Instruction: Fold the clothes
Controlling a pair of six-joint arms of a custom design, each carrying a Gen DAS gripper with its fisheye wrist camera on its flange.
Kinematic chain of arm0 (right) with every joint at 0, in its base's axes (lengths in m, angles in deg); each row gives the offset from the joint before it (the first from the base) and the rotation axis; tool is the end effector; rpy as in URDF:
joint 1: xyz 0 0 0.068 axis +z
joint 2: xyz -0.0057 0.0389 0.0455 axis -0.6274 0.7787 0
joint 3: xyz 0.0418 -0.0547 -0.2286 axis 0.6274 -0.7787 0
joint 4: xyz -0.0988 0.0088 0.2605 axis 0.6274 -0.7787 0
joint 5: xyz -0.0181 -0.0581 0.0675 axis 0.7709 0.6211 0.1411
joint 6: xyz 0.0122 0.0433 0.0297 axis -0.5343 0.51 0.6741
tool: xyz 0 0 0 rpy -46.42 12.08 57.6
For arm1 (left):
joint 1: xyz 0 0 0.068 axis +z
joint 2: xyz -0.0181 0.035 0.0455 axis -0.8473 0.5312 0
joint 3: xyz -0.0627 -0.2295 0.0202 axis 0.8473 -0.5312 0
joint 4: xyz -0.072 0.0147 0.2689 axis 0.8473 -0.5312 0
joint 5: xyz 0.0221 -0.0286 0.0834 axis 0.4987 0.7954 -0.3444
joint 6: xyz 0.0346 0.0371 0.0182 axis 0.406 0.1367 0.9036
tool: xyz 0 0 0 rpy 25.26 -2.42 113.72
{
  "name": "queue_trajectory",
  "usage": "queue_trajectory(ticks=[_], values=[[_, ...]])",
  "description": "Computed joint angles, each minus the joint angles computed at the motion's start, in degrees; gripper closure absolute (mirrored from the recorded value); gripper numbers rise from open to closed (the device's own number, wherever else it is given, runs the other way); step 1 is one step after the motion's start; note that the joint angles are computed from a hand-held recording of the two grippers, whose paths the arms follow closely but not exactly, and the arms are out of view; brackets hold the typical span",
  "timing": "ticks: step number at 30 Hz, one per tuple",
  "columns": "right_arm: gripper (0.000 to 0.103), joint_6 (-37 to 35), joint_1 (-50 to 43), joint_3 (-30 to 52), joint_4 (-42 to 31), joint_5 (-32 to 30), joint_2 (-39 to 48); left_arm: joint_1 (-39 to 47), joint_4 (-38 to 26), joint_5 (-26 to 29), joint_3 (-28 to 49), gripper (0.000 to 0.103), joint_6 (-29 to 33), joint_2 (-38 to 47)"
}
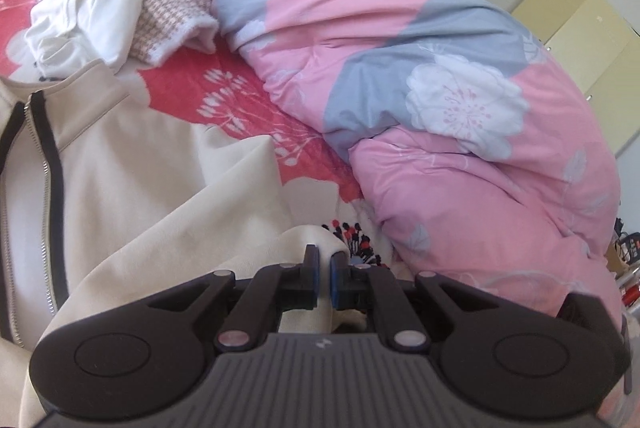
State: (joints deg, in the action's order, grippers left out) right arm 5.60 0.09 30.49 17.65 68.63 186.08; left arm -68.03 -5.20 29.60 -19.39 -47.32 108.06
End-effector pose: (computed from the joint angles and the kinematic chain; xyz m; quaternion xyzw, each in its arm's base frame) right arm 0.2422 0.1790 0.0644 0.0336 0.8926 0.1080 0.4365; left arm 0.3738 -0.0923 0.0926 0.2598 0.8631 -0.3714 0.2226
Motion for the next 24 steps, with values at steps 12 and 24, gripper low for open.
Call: queue_trajectory(ticks=[12,24], values=[[0.078,7.36,-2.11,0.13,1.84,9.64,7.03,-7.13,15.77,-10.28,-5.35,0.085,-3.65,4.50],[0.076,18.31,14.32,-7.03,-28.06,13.92,-17.26,-2.70,6.57,-5.13,-14.17,0.056,16.83,-12.20]])
